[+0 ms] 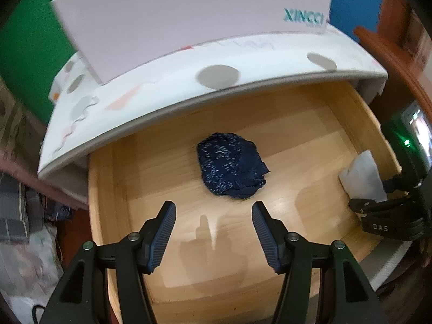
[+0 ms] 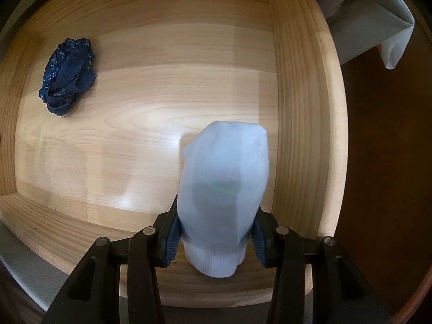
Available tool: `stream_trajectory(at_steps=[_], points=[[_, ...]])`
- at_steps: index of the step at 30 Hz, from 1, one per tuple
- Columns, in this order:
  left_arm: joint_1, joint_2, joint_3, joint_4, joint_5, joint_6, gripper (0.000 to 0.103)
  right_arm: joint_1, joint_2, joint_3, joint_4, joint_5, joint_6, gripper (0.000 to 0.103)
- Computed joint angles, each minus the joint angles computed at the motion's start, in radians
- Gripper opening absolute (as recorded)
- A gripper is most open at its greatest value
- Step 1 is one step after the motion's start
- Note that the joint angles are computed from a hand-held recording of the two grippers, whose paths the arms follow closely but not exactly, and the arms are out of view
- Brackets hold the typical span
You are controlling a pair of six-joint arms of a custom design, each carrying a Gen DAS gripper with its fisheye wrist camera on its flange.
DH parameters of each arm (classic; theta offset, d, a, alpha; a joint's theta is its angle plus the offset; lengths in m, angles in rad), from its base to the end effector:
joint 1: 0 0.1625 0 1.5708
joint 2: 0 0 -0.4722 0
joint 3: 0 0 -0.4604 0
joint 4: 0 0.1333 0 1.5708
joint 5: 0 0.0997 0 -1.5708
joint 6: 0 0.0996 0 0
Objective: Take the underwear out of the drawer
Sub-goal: 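Lift the white sock with the right tool while the left tool moves to the dark blue underwear, then close the left tool on the dark blue lace underwear while the right tool holds the white sock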
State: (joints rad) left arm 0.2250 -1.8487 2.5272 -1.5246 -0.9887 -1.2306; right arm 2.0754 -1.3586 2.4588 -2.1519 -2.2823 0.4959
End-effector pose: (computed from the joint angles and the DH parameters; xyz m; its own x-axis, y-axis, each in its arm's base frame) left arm -0.2002 -0.2387 0.1992 -0.6316 0.1414 -0.7623 0.4027 0.9000 -0.1668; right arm 0.2325 -0.2798 0.0988 -0.6451 -0.2098 0.7347 -0.1283 0.9777 0.1666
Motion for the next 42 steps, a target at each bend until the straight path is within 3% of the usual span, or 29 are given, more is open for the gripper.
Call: stream_trajectory(at_steps=[14,23,31,42], points=[[0.164,0.126,-0.011,-0.252,0.006,0.335,0.060,0.001,-0.015,-0.005,0.025,-0.001,0.003,0.042],[0.249,0.204,-0.022,-0.327,0.021,0.537,0.060,-0.004,-0.022,-0.001,0.027,-0.003,0.005,0.042],[0.307,0.243,-0.008,-0.444,0.035,0.640,0.060,-0.011,-0.006,0.000,0.012,-0.010,0.006,0.042],[0.352,0.278,-0.005,-0.472,0.087,0.679,0.060,-0.015,-0.011,-0.003,0.016,-0.007,0.006,0.043]])
